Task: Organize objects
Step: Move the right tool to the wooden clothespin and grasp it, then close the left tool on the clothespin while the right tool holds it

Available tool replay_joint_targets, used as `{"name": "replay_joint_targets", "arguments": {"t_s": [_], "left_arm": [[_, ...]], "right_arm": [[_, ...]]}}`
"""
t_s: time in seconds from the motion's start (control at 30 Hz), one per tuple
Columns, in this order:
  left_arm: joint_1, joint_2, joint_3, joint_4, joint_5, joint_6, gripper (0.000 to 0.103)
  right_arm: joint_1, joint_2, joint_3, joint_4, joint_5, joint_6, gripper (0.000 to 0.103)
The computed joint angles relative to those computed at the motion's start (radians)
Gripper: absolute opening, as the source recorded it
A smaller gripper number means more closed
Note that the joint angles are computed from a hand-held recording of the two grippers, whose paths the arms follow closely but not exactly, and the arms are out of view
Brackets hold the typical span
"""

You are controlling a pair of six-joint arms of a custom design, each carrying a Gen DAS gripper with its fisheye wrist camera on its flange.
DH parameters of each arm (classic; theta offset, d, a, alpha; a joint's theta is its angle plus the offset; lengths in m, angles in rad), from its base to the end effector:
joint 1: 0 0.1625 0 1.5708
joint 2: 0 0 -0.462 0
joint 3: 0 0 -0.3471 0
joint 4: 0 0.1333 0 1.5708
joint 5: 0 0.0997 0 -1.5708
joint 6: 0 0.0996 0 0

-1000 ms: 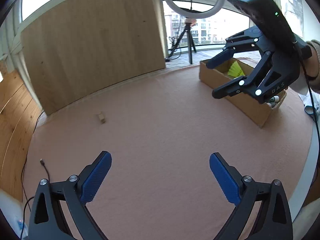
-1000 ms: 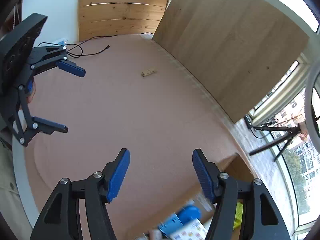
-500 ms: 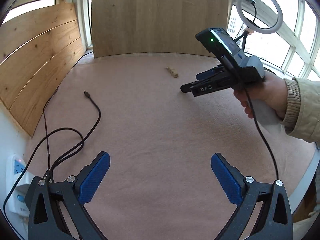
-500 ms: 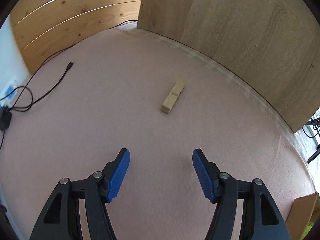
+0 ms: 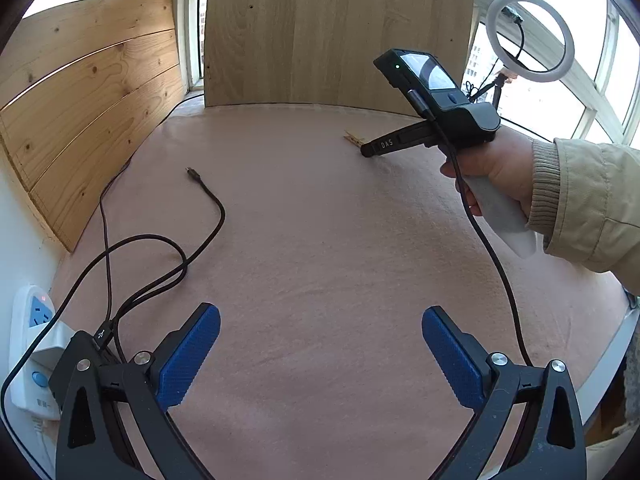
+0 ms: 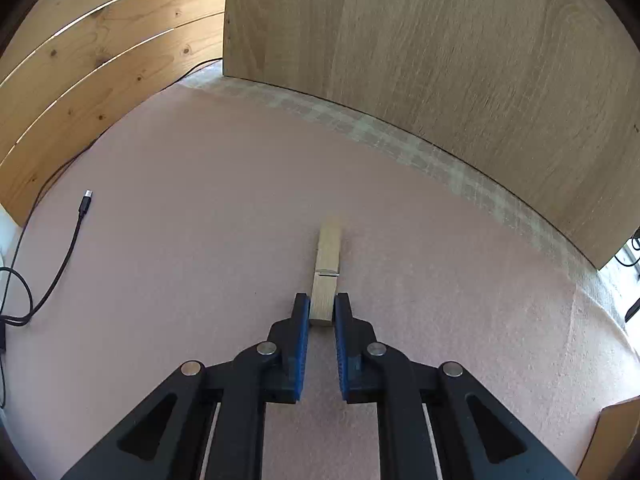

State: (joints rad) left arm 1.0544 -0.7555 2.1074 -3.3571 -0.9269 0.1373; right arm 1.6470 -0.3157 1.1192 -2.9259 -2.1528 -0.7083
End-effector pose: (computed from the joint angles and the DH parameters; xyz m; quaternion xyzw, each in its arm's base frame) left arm -0.0966 -0.5611 0.1102 0.2328 0.8992 -0.2590 0.2649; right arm 0.1399 -0.8003 0.0375 0.2802 -0.8816 0.1621 0.3435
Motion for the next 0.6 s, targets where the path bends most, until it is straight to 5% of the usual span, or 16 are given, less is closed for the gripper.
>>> {"name": "replay_joint_targets", "arguments": {"t_s": [0.23, 0.43, 0.6], "left_arm": [[0.006, 0.037, -0.018, -0.037, 0.001, 0.065, 0.102], [0.007, 0.111, -0.06, -0.055, -0.002, 0.235, 0.102], [-0.012, 0.144, -0.053, -0.035, -0.133, 0.406, 0.102]], "right_arm": [[-0.016, -0.116, 0.192, 0.041, 0.092, -0.053, 0.01], [-0.03, -0.281, 0.504, 0.034, 0.136, -0.263, 0.01], [-0.057, -0.414, 0.718, 0.048, 0.163, -0.397, 0.01]]}}
